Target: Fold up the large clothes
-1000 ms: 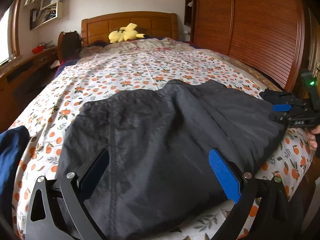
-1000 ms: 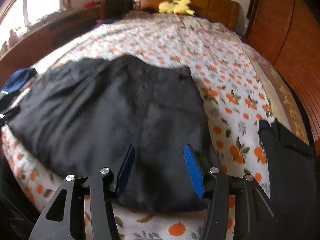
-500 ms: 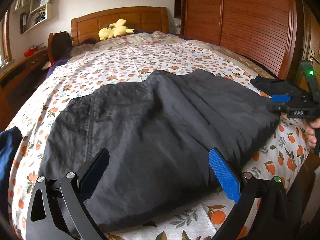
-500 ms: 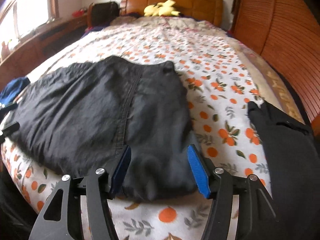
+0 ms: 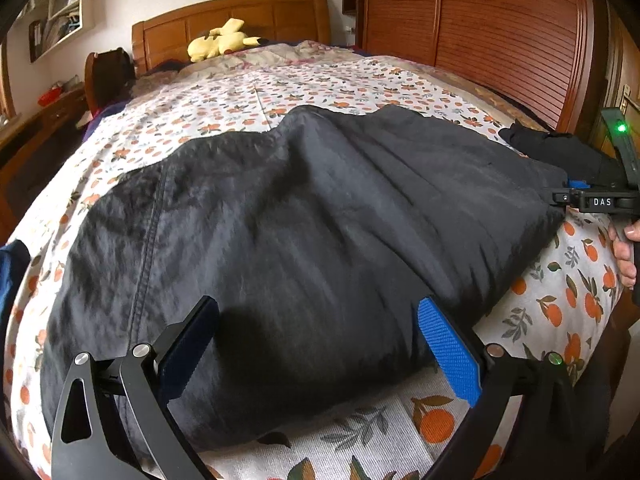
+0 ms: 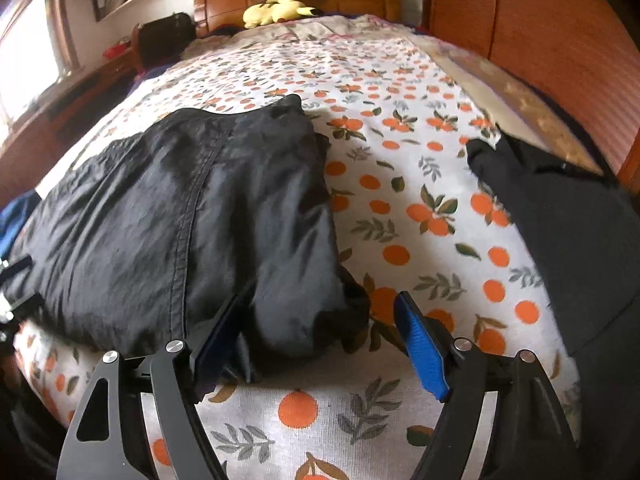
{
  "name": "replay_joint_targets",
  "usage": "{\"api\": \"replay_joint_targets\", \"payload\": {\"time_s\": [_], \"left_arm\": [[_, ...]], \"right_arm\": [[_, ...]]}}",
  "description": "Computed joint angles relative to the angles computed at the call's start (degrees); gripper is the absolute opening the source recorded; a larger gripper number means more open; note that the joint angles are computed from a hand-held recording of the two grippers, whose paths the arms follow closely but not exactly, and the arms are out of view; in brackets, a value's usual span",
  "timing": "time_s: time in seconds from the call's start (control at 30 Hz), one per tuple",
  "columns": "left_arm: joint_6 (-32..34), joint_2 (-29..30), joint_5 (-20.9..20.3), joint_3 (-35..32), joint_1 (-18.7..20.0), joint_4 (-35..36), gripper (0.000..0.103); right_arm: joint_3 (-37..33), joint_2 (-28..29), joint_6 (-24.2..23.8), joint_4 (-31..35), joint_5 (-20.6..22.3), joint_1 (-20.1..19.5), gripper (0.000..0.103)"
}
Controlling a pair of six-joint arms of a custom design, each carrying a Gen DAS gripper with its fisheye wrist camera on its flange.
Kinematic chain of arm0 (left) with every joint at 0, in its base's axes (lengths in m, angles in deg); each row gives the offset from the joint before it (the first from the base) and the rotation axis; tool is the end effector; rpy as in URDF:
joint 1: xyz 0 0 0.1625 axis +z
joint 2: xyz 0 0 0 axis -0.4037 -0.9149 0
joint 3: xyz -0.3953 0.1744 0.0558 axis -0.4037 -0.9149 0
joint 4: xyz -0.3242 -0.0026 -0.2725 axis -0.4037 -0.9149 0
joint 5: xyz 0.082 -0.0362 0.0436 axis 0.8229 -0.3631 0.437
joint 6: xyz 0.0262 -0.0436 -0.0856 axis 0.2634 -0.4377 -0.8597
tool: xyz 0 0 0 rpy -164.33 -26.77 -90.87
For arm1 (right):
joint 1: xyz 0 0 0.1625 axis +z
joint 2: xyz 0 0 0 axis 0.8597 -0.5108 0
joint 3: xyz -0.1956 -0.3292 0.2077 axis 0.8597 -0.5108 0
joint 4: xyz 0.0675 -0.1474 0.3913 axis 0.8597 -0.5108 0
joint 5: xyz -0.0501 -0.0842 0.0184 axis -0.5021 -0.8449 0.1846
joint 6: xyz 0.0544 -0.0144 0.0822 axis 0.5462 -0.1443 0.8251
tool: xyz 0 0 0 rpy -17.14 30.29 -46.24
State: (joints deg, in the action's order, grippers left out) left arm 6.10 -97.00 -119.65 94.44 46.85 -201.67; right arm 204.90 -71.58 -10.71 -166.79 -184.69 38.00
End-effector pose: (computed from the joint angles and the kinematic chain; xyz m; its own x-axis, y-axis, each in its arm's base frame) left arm -0.1943 -0.3016 0.2500 -0.6247 0.4543 -0.6351 0.7259 0.6376 -0.2579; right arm 0.1064 -0.2605 0.2686 -0.7681 0.0795 0.6354 -0.3514 0.7771 -0.5221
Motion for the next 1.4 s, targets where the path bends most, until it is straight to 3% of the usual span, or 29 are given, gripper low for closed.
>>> {"api": "replay_joint_targets", "payload": {"time_s": [0.07, 0.23, 0.3, 0.37, 0.43, 0.57, 1.03, 1.4], "left_arm": [[0.0, 0.0, -0.2, 0.1, 0.2, -0.2, 0.101], [0.0, 0.5, -0.2, 0.3, 0.5, -0.7, 0.101], [-0.1, 0.7, -0.2, 0.3, 0.6, -0.8, 0.102], [-0.3, 0.9, -0.1, 0.4, 0.6, -0.8, 0.102], [-0.5, 1.1, 0.1, 0.5, 0.5, -0.7, 0.102], [-1.9, 1.1, 0.6, 0.2, 0.1, 0.7, 0.101], [-6.6, -6.5, 3.8, -2.5, -2.9, 10.6, 0.100], [-11.2, -17.4, 8.1, -4.6, -4.9, 23.0, 0.100]], "right_arm": [[0.0, -0.9, 0.7, 1.2, 1.8, -1.0, 0.073], [0.4, -5.3, 1.7, 6.2, 8.8, -4.0, 0.053], [0.4, -5.9, 2.1, 7.1, 10.1, -4.5, 0.050], [0.4, -6.8, 2.3, 8.1, 11.9, -5.3, 0.042], [0.4, -8.9, 2.4, 10.8, 15.8, -7.0, 0.017], [0.4, -9.6, -0.1, 8.8, 19.0, -5.1, 0.007], [-3.3, -2.3, 0.6, 3.8, 12.1, 8.1, 0.005], [-11.0, 10.7, 2.3, 1.7, 6.0, 21.4, 0.005]]}}
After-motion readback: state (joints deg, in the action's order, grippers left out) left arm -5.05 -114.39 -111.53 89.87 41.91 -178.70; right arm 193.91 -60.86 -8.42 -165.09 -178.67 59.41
